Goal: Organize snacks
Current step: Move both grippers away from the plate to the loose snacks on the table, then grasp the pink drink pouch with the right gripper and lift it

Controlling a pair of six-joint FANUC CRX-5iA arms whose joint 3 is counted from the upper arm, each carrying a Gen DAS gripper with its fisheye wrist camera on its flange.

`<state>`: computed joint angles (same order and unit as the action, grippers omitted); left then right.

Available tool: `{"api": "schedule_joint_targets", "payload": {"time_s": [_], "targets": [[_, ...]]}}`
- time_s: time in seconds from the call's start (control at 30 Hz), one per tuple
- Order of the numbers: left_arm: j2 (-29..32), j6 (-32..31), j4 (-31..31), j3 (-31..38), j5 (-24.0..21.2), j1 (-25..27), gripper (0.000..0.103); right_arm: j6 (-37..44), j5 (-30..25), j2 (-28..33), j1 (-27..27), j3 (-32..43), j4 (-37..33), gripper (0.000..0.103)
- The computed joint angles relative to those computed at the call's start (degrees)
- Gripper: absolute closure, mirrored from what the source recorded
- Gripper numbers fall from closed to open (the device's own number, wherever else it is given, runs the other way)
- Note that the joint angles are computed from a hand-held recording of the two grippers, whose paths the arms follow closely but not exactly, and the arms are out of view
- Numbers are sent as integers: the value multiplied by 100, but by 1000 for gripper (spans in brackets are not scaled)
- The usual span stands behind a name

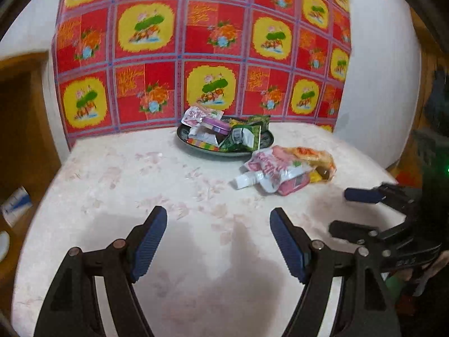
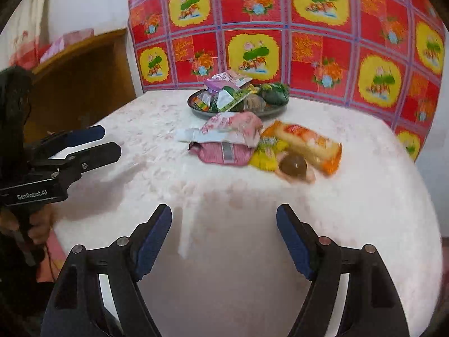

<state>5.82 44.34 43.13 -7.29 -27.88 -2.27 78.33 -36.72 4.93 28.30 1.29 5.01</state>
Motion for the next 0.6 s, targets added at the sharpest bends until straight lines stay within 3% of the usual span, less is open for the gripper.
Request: {"api": "schedule_joint_targets", "payload": {"time_s": [0.1, 0.23, 0.37, 0.5, 0.6], "targets": [[98, 247, -50, 204, -134, 78, 23, 321, -180, 195, -78, 475, -502, 24], [365, 1214, -1191, 930, -492, 112, 23, 82, -582, 587, 50, 1061, -138, 24], [490, 1647, -2062, 1298, -447, 32, 23, 388, -1185, 1095, 111, 1861, -17, 24], [597, 1255, -1503, 1261, -630, 133, 23, 459, -1690, 1609, 147, 2498, 258, 22], [623, 1604, -1685, 1341, -728, 169, 23, 508, -1906, 1903, 92, 2920, 198, 20]]}}
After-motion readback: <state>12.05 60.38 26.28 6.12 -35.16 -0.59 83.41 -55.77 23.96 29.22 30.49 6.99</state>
